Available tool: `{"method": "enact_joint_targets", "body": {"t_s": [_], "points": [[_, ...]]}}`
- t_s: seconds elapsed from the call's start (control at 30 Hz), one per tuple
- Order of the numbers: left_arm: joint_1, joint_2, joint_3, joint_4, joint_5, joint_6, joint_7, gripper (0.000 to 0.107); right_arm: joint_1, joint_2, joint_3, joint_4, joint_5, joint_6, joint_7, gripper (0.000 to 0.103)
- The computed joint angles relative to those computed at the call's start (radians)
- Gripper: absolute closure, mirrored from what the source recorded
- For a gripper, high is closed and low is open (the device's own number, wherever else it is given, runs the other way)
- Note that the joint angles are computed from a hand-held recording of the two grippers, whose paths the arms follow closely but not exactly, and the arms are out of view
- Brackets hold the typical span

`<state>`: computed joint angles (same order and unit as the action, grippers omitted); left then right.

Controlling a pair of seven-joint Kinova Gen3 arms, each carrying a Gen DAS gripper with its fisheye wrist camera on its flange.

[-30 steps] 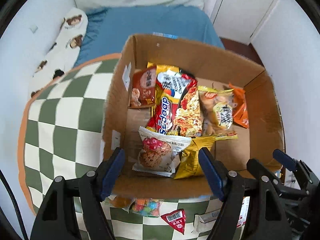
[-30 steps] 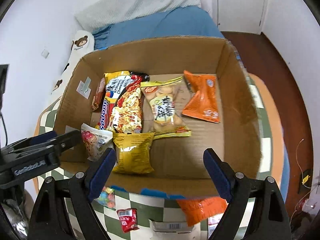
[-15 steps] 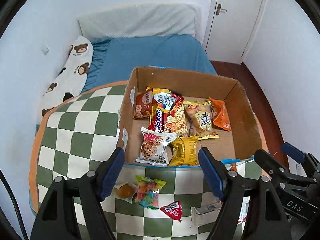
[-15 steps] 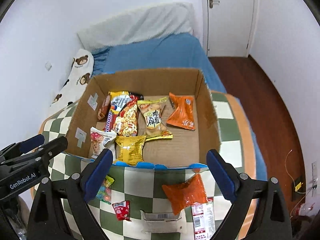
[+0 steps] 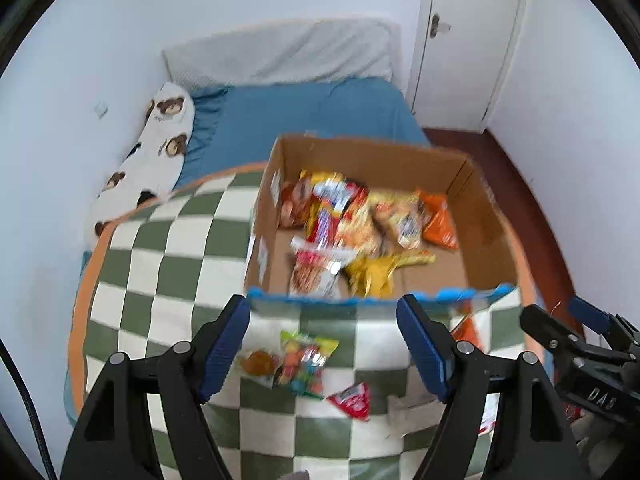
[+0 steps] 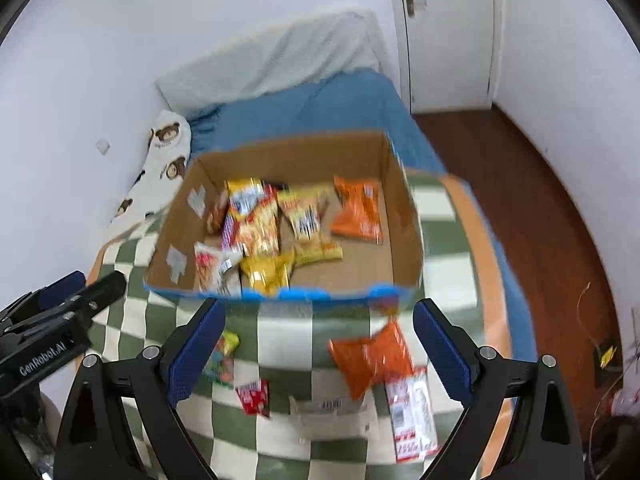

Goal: Organize snacks
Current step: 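Grasp the clear candy bag with left tool while right tool grasps orange packet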

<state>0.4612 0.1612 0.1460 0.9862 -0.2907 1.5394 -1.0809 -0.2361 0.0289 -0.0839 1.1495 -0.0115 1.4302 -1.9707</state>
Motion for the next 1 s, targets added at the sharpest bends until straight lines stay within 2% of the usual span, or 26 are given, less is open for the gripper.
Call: {"method": "enact_joint_targets", "body": {"t_s": [0.13,0.27,0.33,0.47,0.53,0.57,0.6,0.67,0.73,0.87,0.9,0.93,1.0], "points": [[-0.019,-0.007,-0.007,0.137,0.018,0.007,0.013,0.033,0.066,-0.006,0.053,0.157,-0.154,-0.019,0.015,0.006],[-0.062,0.007,-0.017,0.255,0.067,0.001,0.033,0.033,0.193,0.041,0.075,0.339,-0.312,-0.083,-0.035,0.006],[-0.094,0.016,-0.026,0.302,0.116,-0.014,0.037,0.033,0.196,0.058,0.105,0.398,-0.344,-0.134,-0.064,0.006],[-0.116,0.054,-0.021,0.335,0.143,-0.031,0.008,0.033,0.225,0.098,0.097,0.479,-0.393,-0.245,-0.128,0.007],[-0.112,0.076,-0.018,0.337,0.142,-0.04,-0.014,0.033,0.213,0.112,0.091,0.491,-0.372,-0.285,-0.173,0.008],[-0.108,0.091,-0.016,0.334,0.138,-0.042,-0.027,0.033,0.205,0.119,0.094,0.501,-0.365,-0.308,-0.19,0.019],[-0.101,0.105,-0.015,0.331,0.129,-0.045,-0.042,0.033,0.214,0.125,0.085,0.508,-0.374,-0.316,-0.191,0.035],[-0.079,0.131,-0.014,0.326,0.103,-0.059,-0.065,0.033,0.199,0.134,0.089,0.51,-0.365,-0.308,-0.191,0.036],[-0.067,0.148,-0.017,0.327,0.088,-0.073,-0.088,0.033,0.158,0.137,0.09,0.485,-0.313,-0.275,-0.139,0.039],[-0.042,0.175,-0.019,0.333,0.073,-0.107,-0.133,0.033,0.159,0.178,-0.037,0.405,-0.226,-0.162,0.024,0.039],[-0.038,0.18,-0.019,0.335,0.075,-0.113,-0.141,0.034,0.146,0.18,-0.049,0.396,-0.205,-0.148,0.056,0.039],[-0.037,0.187,-0.019,0.337,0.084,-0.12,-0.146,0.042,0.122,0.18,-0.042,0.39,-0.19,-0.138,0.071,0.037],[-0.03,0.199,-0.023,0.341,0.095,-0.123,-0.141,0.049,0.074,0.182,0.002,0.381,-0.192,-0.112,0.082,0.03]]}}
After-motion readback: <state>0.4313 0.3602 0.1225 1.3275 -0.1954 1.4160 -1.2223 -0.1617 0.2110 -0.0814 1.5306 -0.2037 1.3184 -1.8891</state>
